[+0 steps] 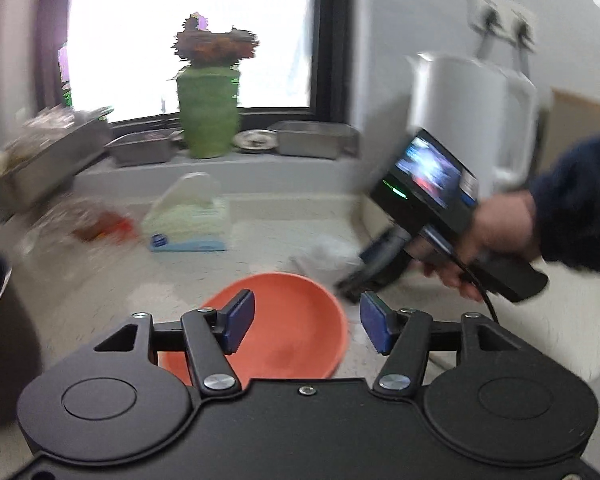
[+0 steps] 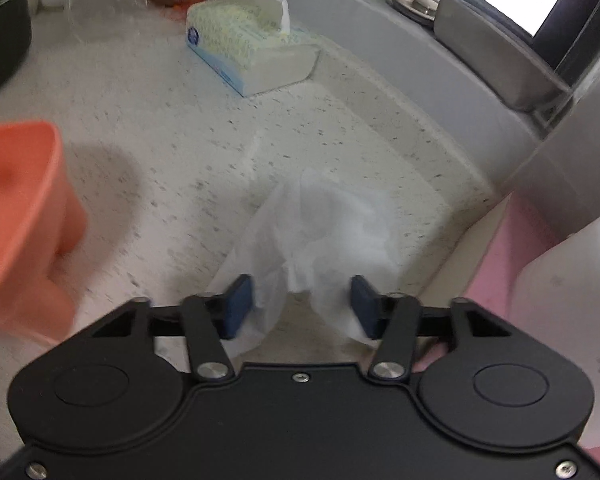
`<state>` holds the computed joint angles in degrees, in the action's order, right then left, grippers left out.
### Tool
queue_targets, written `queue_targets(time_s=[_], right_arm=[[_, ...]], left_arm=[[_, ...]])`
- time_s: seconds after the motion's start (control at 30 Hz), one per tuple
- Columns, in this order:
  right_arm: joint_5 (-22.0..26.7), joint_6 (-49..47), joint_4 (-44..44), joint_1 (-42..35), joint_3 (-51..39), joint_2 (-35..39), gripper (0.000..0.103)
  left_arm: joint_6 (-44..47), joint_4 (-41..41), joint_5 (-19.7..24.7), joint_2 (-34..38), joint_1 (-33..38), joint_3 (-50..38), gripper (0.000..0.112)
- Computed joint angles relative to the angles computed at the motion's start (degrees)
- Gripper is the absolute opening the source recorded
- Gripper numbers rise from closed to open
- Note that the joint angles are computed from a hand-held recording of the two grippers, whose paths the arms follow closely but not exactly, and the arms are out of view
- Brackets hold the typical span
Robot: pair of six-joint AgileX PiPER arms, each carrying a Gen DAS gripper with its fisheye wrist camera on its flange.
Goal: Clean bowl
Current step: 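Grasp the white tissue with the right tool and bring it into the bowl, then hold the bowl's foot with the left tool while the right tool wipes inside with tissue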
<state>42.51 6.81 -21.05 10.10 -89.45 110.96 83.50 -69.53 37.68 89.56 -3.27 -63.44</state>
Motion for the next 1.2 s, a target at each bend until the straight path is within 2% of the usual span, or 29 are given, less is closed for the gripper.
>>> queue_targets(time_s=[0.03,0.1,0.23,0.4,0.47,0.53,0.63,0.7,0.8,0.9,0.97,1.03,1.07,1.13,1.2], right_arm=[[0.55,-1.51,1.25,-0.41,-0.19,-0.25,0.000],[1.44,-5.20,7.77,-2.21,-1.25,-0.64,0.000],[-0.15,-5.68,16.50,-4.90,0.15,-4.20,0.000],[-1.82,-9.42,30.13,-7.82,2.97,-12.30,0.000],[-1.69,-13.56,36.64,-8.66,4.27,-15.99,0.000],[1.30,-16.86,44.22,-8.86,4.25,-18.87,0.000],[7.14,-20.20,48.08,-6.48,1.41,-19.04,0.000],[9.57,-19.75,46.34,-3.85,-1.14,-17.55,0.000],[12.37,-15.87,38.23,1.25,-5.52,-13.59,0.000],[15.02,-13.62,34.70,4.07,-8.83,-9.82,0.000],[16.11,-12.83,33.08,5.49,-10.27,-8.24,0.000],[20.07,-12.09,33.17,5.96,-14.25,-5.11,0.000],[20.60,-11.77,33.01,6.13,-14.40,-4.78,0.000],[23.43,-10.64,31.83,7.02,-16.68,-2.55,0.000],[25.50,-10.05,31.14,7.46,-19.11,-0.47,0.000]], left_arm=[[-0.63,-0.29,-0.79,-0.23,0.30,0.16,0.059],[-1.87,-0.64,-3.23,-0.98,0.72,0.69,0.059],[-3.44,0.72,-7.74,-2.08,1.46,1.84,0.059],[-18.01,8.38,-0.94,-0.06,5.76,-0.76,0.059],[-20.69,10.68,0.96,0.71,6.24,-1.74,0.059],[-21.13,12.35,1.67,1.10,5.98,-2.05,0.059],[-20.03,13.29,3.47,2.05,5.76,-2.84,0.060],[-14.13,10.59,6.34,2.74,6.59,-2.84,0.060],[-3.60,8.87,6.10,0.85,6.89,0.89,0.060],[-2.05,9.41,6.20,0.27,7.14,3.52,0.060],[-1.88,8.57,4.00,0.20,6.17,5.09,0.060],[0.32,6.99,-0.11,1.03,3.72,6.27,0.060],[2.33,5.68,-3.81,1.41,1.74,7.26,0.060],[2.55,5.28,-8.38,3.40,-1.10,7.24,0.060],[1.87,5.29,-7.84,5.20,-1.74,6.21,0.059]])
